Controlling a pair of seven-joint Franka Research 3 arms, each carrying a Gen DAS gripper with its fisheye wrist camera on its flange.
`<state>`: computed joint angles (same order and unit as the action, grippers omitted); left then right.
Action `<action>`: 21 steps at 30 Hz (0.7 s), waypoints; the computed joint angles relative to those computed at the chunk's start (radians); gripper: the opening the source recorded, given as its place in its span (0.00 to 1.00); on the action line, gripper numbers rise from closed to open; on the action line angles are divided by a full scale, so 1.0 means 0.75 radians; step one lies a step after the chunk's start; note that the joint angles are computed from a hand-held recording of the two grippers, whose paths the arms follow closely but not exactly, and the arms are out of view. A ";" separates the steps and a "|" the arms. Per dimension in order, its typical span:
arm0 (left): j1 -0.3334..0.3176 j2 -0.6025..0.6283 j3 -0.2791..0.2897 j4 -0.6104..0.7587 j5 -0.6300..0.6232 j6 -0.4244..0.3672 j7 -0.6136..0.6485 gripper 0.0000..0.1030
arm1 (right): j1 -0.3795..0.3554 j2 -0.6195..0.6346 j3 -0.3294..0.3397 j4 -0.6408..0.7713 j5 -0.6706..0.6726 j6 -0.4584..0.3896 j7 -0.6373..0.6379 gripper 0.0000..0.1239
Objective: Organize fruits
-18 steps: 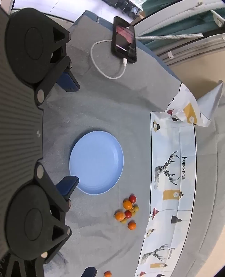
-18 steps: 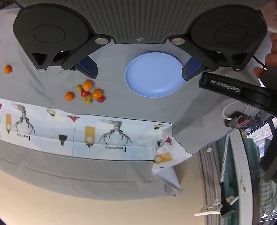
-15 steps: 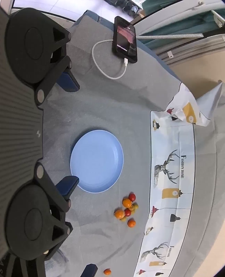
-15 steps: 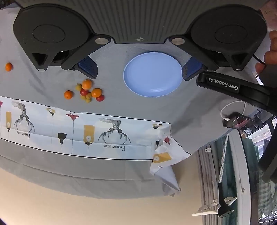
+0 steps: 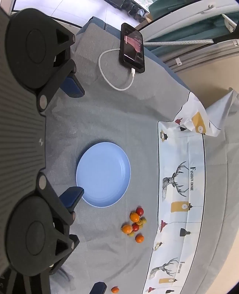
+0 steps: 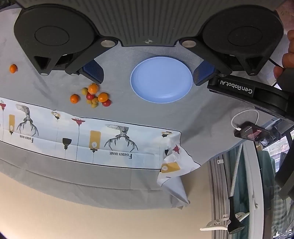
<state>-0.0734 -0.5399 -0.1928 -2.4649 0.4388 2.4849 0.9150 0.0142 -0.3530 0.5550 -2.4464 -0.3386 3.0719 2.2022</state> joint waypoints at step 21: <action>0.015 0.046 0.001 0.023 0.027 -0.032 -0.023 1.00 | 0.107 0.119 -0.106 0.076 -0.150 -0.064 0.153 0.83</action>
<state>-0.0624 -0.5055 -0.1917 -2.4479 0.4590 2.4610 0.8978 0.0947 -0.2635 0.4751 -2.3898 -0.4515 3.0240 2.3169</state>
